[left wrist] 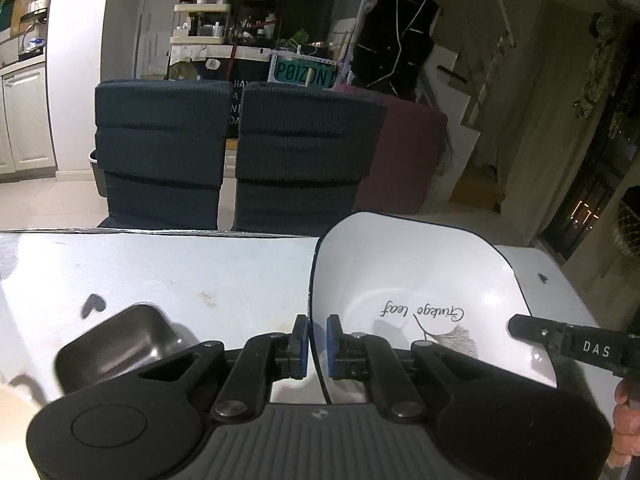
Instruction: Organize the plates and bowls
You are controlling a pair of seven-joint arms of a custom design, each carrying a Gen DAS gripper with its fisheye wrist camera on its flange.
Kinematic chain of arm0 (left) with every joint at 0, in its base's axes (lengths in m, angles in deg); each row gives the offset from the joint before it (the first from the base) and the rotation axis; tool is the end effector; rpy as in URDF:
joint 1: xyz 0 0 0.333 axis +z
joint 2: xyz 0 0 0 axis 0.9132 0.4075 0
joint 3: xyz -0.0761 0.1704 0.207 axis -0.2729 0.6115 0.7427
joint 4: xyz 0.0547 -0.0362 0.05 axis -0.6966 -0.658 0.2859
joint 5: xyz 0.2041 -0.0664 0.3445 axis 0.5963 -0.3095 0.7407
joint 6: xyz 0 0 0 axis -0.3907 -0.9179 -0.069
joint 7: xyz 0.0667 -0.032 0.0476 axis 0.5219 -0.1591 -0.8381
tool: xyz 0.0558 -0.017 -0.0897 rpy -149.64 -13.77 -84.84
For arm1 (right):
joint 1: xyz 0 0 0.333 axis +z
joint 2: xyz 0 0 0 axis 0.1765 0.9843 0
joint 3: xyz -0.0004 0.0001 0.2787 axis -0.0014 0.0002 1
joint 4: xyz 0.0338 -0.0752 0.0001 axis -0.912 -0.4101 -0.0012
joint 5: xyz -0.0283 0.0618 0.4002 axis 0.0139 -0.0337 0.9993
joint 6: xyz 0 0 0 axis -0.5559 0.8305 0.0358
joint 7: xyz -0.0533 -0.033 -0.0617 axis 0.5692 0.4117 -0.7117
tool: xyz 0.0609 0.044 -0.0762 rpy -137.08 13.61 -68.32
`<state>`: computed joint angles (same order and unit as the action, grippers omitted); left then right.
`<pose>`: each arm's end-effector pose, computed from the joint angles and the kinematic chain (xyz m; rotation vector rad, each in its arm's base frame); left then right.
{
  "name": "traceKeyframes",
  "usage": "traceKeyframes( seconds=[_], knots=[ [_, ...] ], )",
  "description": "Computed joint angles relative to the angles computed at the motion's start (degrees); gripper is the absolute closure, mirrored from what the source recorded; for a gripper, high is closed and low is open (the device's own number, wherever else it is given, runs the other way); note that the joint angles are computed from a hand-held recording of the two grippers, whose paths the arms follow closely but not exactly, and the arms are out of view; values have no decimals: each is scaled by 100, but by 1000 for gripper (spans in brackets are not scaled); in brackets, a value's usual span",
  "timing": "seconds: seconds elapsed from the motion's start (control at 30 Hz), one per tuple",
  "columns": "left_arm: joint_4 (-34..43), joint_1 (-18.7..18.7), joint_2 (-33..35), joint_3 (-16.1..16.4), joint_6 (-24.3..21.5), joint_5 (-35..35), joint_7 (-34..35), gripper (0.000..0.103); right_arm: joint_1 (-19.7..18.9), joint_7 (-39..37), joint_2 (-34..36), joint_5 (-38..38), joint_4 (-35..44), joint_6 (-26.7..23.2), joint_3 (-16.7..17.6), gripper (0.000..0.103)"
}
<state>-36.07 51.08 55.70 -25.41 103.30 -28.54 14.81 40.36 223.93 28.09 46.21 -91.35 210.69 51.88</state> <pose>0.6243 -0.1713 0.4010 -1.7967 1.7707 -1.0201 0.6243 0.3564 0.3803 -1.6252 1.7053 -0.5015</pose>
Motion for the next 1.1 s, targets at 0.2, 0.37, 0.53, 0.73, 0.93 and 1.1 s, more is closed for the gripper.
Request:
traceKeyframes(
  seconds=[0.2,0.37,0.53,0.73,0.93,1.1],
  knots=[
    [-917,-244,-1086,318,1,1140,-1002,94,116,471,-798,-377,-867,400,-106,93],
    [-1524,111,-2043,4,-256,2237,-2020,94,75,1014,-1500,-720,-1519,540,33,93],
    [-2244,576,-3059,-528,-369,2334,-2222,94,-24,1487,-2214,-1263,-2027,420,349,93],
    [-3185,556,-4297,-717,-640,1752,-1873,94,-249,1824,-3057,-1552,-2750,325,876,93],
    [-4087,437,-5296,-757,-716,1160,-1595,94,-541,1663,-3392,-1170,-3096,385,1337,93],
    [-4653,305,-5882,-684,-793,718,-1269,94,-599,1600,-3713,-970,-3461,382,1580,94]
  ],
)
